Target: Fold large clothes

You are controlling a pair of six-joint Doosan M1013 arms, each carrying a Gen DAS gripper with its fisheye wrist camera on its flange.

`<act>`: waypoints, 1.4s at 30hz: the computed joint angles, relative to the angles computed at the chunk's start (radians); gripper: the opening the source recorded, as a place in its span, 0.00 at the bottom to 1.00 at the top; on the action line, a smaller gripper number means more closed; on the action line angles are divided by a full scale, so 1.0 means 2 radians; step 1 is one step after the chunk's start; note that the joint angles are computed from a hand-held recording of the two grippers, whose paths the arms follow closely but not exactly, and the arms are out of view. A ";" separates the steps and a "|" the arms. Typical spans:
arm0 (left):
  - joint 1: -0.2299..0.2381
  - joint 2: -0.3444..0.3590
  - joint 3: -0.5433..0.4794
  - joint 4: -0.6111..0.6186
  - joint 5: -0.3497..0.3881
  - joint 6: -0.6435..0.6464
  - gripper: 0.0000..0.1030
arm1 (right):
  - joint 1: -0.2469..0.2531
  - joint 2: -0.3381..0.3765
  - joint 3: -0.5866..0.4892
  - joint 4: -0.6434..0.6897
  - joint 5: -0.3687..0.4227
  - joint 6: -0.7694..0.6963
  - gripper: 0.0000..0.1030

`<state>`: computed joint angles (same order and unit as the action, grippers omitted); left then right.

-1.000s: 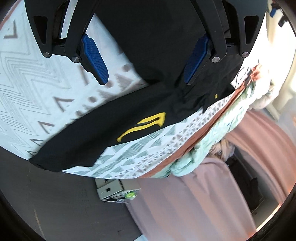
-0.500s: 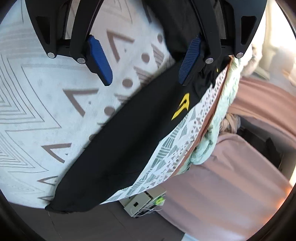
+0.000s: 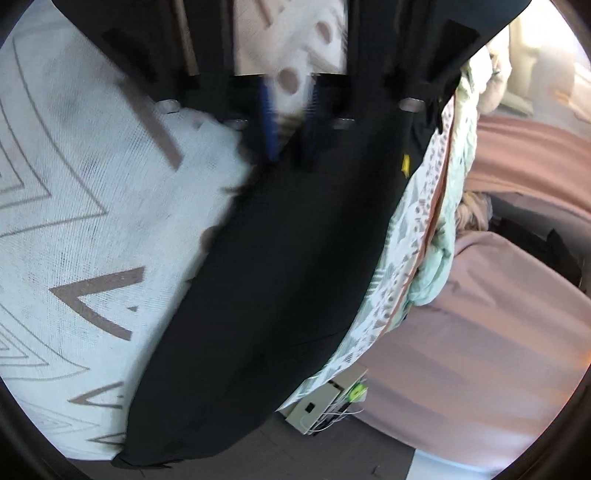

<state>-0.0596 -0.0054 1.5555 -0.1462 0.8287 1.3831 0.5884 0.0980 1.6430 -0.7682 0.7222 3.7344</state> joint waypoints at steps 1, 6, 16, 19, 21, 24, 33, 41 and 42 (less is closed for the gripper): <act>0.002 0.001 0.000 -0.004 0.002 -0.001 0.89 | 0.001 -0.002 0.007 -0.017 -0.010 0.021 0.05; 0.010 -0.004 0.001 -0.026 0.000 0.004 0.89 | 0.020 -0.002 -0.008 -0.077 0.014 0.041 0.04; 0.015 -0.003 -0.002 -0.059 0.008 0.025 0.89 | 0.062 0.013 -0.073 -0.139 0.057 0.019 0.03; 0.017 -0.002 -0.003 -0.068 0.011 0.028 0.89 | 0.072 0.020 -0.092 -0.142 0.055 0.002 0.03; 0.020 -0.003 -0.004 -0.078 0.012 0.033 0.89 | 0.079 0.030 -0.112 -0.144 0.054 -0.011 0.03; 0.029 -0.005 -0.002 -0.103 0.010 0.045 0.89 | 0.088 0.044 -0.138 -0.141 0.053 -0.035 0.03; 0.052 -0.008 0.000 -0.166 0.013 0.061 0.89 | 0.107 0.092 -0.214 -0.096 0.032 -0.144 0.03; 0.071 -0.009 0.000 -0.209 0.014 0.066 0.89 | 0.100 0.147 -0.286 0.011 0.030 -0.270 0.03; 0.074 -0.008 -0.001 -0.214 0.015 0.065 0.89 | 0.098 0.152 -0.291 0.021 0.030 -0.282 0.03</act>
